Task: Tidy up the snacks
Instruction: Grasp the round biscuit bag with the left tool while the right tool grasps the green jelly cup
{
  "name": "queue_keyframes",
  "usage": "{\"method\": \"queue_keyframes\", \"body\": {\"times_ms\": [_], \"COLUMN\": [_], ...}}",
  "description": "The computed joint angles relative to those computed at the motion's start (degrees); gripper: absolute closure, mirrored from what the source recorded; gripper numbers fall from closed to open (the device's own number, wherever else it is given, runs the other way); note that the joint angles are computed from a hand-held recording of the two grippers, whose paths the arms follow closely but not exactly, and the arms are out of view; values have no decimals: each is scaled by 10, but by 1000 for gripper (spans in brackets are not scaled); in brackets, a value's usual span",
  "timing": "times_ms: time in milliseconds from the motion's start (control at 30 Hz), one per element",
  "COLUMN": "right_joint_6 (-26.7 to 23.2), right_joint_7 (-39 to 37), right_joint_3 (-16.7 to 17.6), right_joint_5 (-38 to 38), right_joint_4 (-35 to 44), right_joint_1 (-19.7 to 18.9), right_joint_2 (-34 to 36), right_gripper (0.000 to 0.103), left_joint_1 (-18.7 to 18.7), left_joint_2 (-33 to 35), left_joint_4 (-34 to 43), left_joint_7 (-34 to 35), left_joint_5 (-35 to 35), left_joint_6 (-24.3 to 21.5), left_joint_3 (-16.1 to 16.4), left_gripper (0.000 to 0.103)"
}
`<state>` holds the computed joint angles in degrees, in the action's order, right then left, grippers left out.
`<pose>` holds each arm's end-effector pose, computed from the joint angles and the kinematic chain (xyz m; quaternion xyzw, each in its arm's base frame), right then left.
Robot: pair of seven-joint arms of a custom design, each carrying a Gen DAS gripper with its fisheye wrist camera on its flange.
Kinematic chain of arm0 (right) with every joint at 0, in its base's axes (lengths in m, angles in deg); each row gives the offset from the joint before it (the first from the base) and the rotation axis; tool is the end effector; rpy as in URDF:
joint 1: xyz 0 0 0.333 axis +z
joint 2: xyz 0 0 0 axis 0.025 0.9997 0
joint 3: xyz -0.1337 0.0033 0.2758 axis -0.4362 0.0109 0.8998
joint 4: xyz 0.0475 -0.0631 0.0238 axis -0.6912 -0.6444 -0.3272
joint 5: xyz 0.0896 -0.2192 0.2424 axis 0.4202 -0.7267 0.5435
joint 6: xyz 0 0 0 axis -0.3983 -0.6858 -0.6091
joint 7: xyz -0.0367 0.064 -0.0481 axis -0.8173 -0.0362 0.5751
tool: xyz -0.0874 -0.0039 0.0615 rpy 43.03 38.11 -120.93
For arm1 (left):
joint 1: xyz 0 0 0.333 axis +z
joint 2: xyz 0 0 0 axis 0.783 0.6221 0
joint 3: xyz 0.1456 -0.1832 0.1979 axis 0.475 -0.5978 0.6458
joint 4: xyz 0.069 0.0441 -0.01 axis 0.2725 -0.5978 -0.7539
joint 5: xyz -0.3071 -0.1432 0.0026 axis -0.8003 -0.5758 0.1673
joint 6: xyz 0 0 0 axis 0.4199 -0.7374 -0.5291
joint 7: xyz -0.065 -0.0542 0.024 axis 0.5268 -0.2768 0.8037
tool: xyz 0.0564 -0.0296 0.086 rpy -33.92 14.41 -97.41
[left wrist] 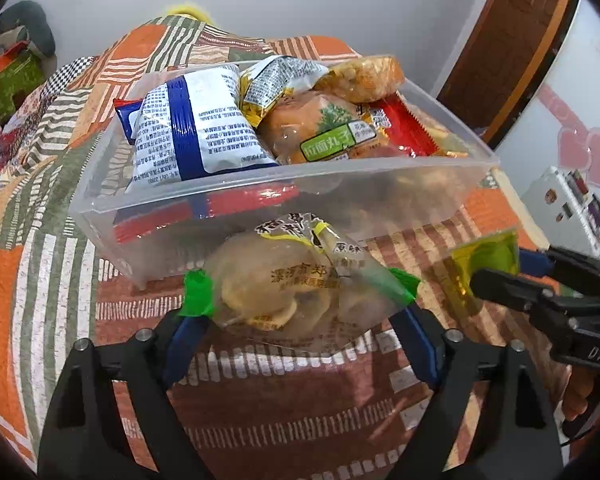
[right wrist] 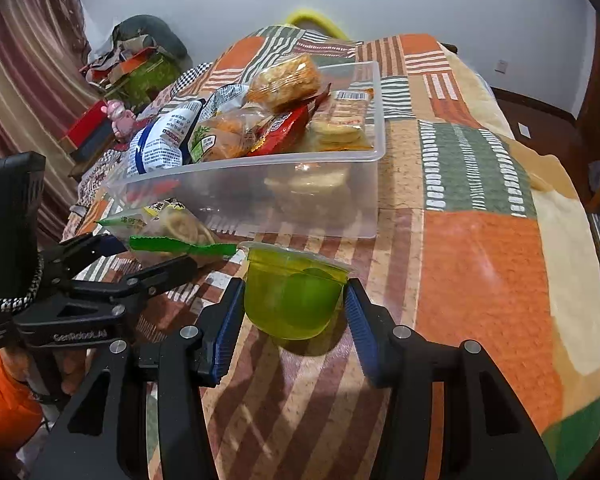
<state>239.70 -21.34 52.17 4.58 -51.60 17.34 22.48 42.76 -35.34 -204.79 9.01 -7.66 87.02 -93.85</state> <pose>0.4901 0.1625 0.4929 -0.7862 0.5422 -0.0598 0.2904 0.5424 -0.2193 0.4127 -0.6694 0.6725 -0.2919 0.1204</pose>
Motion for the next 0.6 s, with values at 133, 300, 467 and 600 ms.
{"method": "queue_keyframes", "body": {"times_ms": [133, 300, 467, 600], "right_joint_6": [7, 7, 11, 13], "right_joint_7": [2, -11, -17, -24], "right_joint_3": [2, 1, 1, 1], "right_joint_5": [-5, 14, 21, 35], "right_joint_4": [-3, -4, -3, -2], "right_joint_1": [3, 5, 7, 9], "right_joint_2": [-3, -6, -8, -9], "right_gripper": [56, 56, 56, 56], "left_joint_1": [31, 11, 21, 47], "left_joint_2": [-10, -36, -60, -83], "left_joint_4": [-24, -54, -74, -93], "left_joint_7": [59, 61, 91, 187], "left_joint_5": [-51, -25, -61, -170], "left_joint_6": [30, 43, 41, 29], "left_joint_3": [-40, -27, -39, -73], "left_gripper": [44, 64, 71, 71]}}
